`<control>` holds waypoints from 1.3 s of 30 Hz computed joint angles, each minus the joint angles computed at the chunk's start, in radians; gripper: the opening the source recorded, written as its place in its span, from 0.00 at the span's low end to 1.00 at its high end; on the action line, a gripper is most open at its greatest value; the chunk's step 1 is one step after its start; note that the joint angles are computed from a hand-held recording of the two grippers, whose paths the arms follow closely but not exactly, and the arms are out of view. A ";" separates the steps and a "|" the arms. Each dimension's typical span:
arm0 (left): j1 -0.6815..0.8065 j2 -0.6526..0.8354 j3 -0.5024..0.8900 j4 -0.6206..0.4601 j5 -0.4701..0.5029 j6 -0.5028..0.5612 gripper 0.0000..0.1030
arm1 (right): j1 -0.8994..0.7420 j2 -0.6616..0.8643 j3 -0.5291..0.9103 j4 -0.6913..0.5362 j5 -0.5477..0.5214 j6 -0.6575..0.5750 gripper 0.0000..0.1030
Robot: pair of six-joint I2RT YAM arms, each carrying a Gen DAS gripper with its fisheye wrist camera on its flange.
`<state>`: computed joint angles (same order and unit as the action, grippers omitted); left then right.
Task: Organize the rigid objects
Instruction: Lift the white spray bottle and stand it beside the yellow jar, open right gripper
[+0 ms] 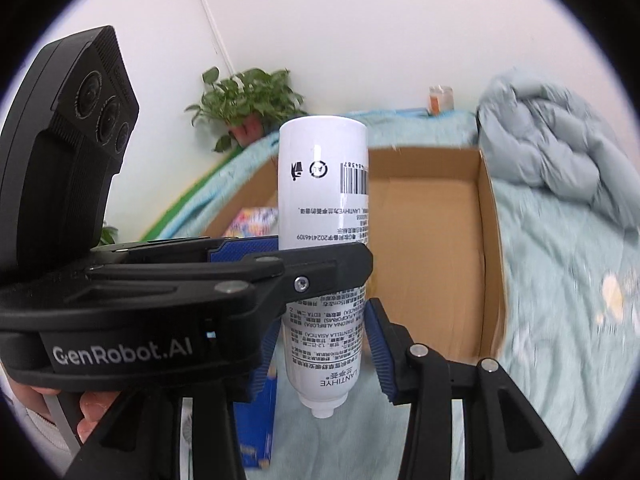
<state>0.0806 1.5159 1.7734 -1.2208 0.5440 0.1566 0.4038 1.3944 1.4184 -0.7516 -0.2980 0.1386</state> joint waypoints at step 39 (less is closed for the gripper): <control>0.016 0.041 -0.142 0.238 -0.185 0.002 0.79 | -0.047 0.186 -0.074 0.134 0.083 0.030 0.84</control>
